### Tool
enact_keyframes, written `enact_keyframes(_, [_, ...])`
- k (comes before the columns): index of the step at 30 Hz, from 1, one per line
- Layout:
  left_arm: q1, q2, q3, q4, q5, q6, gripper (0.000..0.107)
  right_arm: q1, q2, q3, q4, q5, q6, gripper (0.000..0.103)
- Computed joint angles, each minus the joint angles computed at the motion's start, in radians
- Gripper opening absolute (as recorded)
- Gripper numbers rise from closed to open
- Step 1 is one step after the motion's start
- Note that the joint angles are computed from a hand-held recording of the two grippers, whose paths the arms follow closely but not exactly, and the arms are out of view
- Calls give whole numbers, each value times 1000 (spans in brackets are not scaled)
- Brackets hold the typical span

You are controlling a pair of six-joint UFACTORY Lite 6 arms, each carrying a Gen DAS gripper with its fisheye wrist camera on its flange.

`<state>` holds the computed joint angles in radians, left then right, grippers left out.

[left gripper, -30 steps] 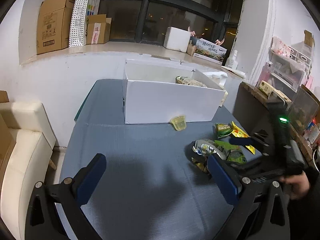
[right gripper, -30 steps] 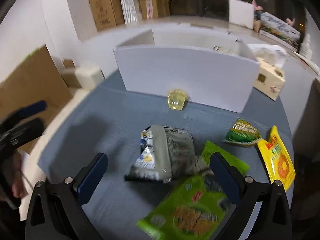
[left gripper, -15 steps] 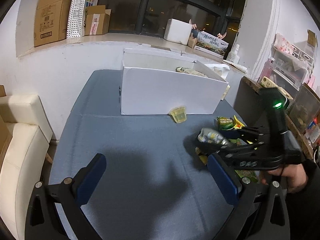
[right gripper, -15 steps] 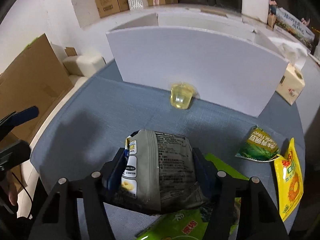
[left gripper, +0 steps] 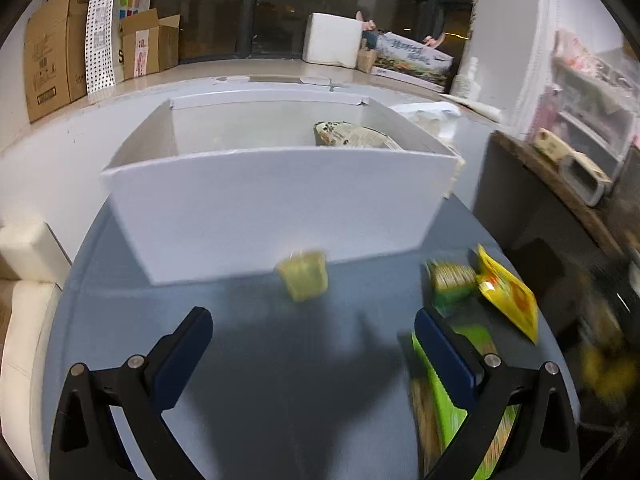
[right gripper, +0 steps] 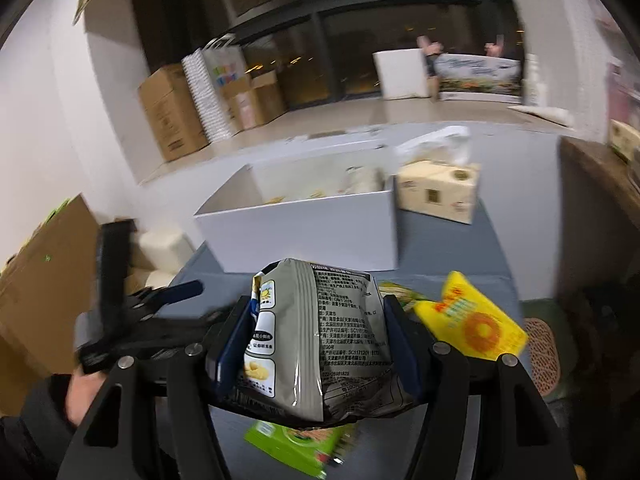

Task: Organize snacks
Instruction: 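Grasp the silver-grey bag with the right gripper while the left grasps a jelly cup, then lower the jelly cup and silver bag into the white box, open both grippers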

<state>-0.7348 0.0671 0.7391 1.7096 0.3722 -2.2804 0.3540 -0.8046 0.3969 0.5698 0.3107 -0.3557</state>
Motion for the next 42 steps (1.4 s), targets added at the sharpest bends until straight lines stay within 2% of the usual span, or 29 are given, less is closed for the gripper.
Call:
enact_keyframes(3, [20,199,179,-109,42,87,103,-157,-23,-33,270,94,-305,68])
enact_keyframes(4, [31,266,241,-171,51,137,100,-181,-20,-40,318,110,-360,68])
enact_keyframes(7, [45,368,333,-220,77,171,93,-249,-52,-67,374,170,-432,68])
enact_keyframes(9, [53,409,372,-252,85,205,80,-235,-35,-77,401,151,-451,68])
enact_keyframes(11, [77,435,392,-271,35,237,44,-235,-11,-83,452,144,-503,68])
enact_keyframes(12, [91,440,392,-269,6,243,38,-229,-2,-84,465,140,-514,68])
enact_keyframes(19, [80,302,232,-51,9,32,38,-186,21,-89,495,105,-535,68])
enact_keyframes(24, [46,25,28,7,73,-30,38,-120,70,-60,524,55,-543,68])
enact_keyframes(27, [47,-169,-82,-14,88,7,38,-54,120,-21,554,10,-550,68])
enact_keyframes(30, [83,-335,-119,-125,85,186,38,13,234,79,637,-33,-630,68])
enact_keyframes(33, [174,-402,-82,-227,15,378,38,59,388,234,653,-68,-651,68])
enact_keyframes(37, [296,-290,92,-335,-56,613,38,47,645,508,638,-35,-627,68])
enact_keyframes(39, [371,-200,198,-454,-125,769,38,39,806,692,533,-20,-508,68])
enact_keyframes(42, [428,-40,354,-642,-157,997,38,42,1034,975,280,1,-246,68])
